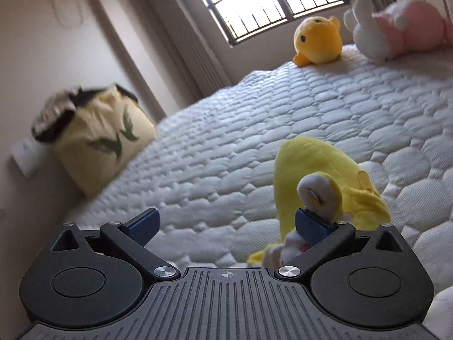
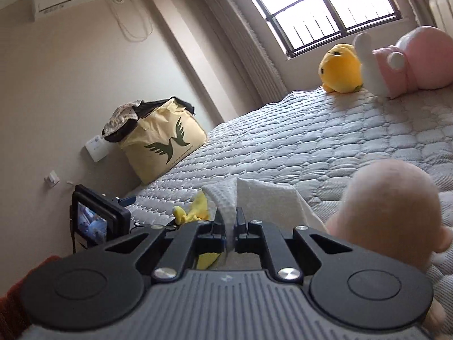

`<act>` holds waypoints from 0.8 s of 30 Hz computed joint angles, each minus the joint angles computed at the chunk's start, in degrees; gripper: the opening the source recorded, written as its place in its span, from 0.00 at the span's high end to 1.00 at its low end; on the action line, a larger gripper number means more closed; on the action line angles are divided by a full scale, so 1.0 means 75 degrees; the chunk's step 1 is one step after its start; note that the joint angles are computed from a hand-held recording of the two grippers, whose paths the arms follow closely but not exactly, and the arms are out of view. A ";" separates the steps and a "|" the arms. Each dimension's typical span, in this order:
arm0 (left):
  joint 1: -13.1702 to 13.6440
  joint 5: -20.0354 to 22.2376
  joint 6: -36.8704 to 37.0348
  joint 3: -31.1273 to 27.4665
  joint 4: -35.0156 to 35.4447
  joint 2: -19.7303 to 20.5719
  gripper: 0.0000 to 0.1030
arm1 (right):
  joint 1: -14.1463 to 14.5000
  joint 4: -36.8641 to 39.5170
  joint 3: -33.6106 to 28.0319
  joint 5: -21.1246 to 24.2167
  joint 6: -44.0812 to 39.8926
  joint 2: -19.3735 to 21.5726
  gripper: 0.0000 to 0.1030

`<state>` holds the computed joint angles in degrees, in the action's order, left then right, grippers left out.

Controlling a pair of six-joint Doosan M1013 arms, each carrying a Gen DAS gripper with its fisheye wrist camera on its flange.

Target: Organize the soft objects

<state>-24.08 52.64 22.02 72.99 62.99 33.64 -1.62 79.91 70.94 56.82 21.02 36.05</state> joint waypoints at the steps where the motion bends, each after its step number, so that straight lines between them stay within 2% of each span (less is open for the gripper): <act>1: 0.0105 -0.0447 -0.0265 0.0201 -0.0455 -0.0182 0.00 | 0.0116 -0.0126 -0.0178 0.0033 0.0097 0.0073 0.93; 4: 0.0460 -0.1905 -0.0639 0.0759 -0.1844 -0.0622 0.00 | 0.0406 -0.0077 -0.0808 0.0395 0.0355 0.0381 0.93; 5: 0.0532 -0.2199 -0.0691 0.0879 -0.2123 -0.0693 0.00 | 0.0483 0.0032 -0.1033 0.0535 0.0482 0.0510 0.93; 8: 0.0542 -0.2495 -0.0958 0.1062 -0.2056 -0.0766 0.00 | 0.0735 0.0016 -0.1865 0.0850 0.1143 0.0992 0.93; 10: 0.0455 -0.2337 -0.1235 0.1162 -0.1387 -0.0774 0.00 | 0.0927 -0.0719 -0.2507 0.0856 0.2061 0.1363 0.93; 13: 0.0367 -0.2093 -0.1356 0.1186 -0.0841 -0.0747 0.00 | 0.1146 -0.1966 -0.2774 0.0318 0.2939 0.1561 0.93; 18: 0.0429 -0.2261 -0.1117 0.1036 -0.0841 -0.0634 0.00 | 0.1067 -0.2509 -0.2220 -0.0414 0.3044 0.1431 0.90; 22: 0.0439 -0.2264 -0.1202 0.1110 -0.0773 -0.0672 0.00 | 0.1143 -0.3886 -0.1911 -0.1047 0.2730 0.1208 0.86; 24: 0.0445 -0.2267 -0.1246 0.1150 -0.0739 -0.0692 0.00 | 0.1170 -0.4314 -0.1750 -0.1054 0.2207 0.1093 0.86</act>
